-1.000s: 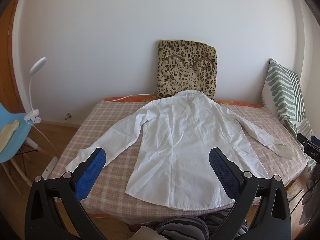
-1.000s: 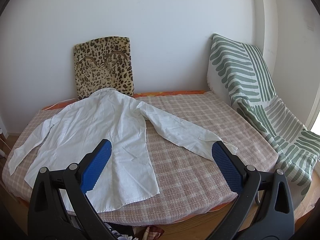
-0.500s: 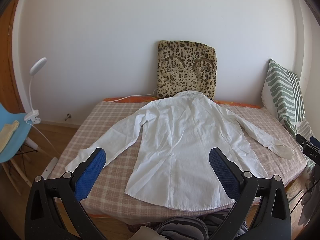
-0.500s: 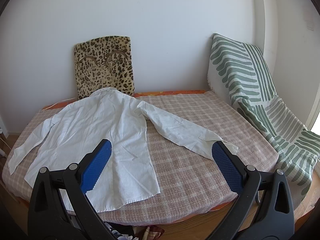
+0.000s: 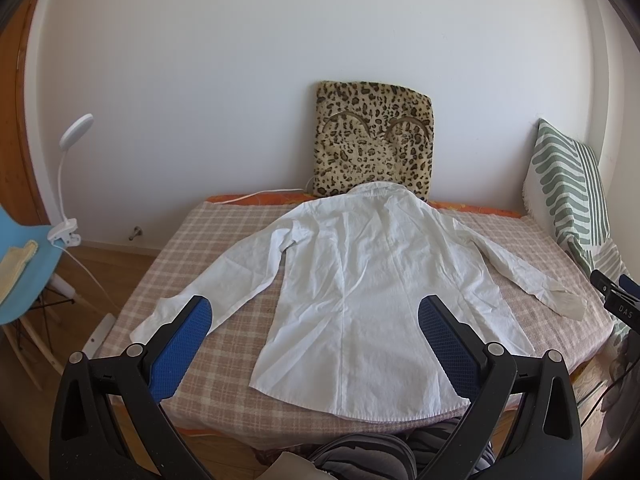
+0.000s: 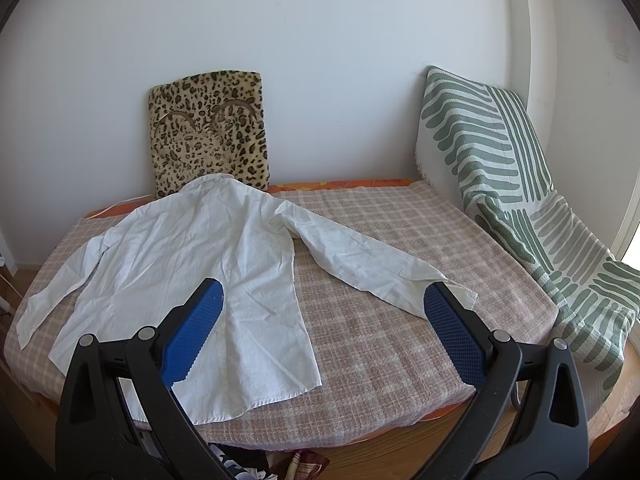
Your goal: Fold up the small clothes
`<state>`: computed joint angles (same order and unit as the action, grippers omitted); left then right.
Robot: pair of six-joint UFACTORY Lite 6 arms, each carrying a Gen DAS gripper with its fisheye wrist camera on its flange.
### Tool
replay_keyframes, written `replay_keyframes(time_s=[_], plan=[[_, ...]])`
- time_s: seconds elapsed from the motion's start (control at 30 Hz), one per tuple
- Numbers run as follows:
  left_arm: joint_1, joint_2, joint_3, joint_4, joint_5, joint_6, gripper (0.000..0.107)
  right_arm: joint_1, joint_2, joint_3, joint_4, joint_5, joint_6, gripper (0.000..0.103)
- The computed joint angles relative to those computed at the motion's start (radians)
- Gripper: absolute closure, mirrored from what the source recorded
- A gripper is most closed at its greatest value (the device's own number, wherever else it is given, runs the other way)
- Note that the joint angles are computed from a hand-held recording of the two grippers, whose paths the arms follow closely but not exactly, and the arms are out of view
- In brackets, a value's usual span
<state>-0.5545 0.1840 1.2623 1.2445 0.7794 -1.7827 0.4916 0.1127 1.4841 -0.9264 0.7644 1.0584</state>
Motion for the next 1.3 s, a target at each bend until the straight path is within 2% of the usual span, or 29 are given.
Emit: replay_keyframes(time_s=[0.77,1.17,1.3], plan=[[0.014,-0.033,-0.067,0.026,-0.004,-0.06,0.004,-0.001,-0.004,-0.002,0.008,0.002,-0.005,0.001],[0.063,-0.081,-0.165,0.072,-0.086,-0.139,0.004,0.006,0.002,-0.001,0.003,0.0,0.0,0.001],[0.079,-0.101,-0.187,0.074,-0.081,-0.14,0.004,0.051,0.019,-0.002,-0.03,0.018,0.038,0.001]])
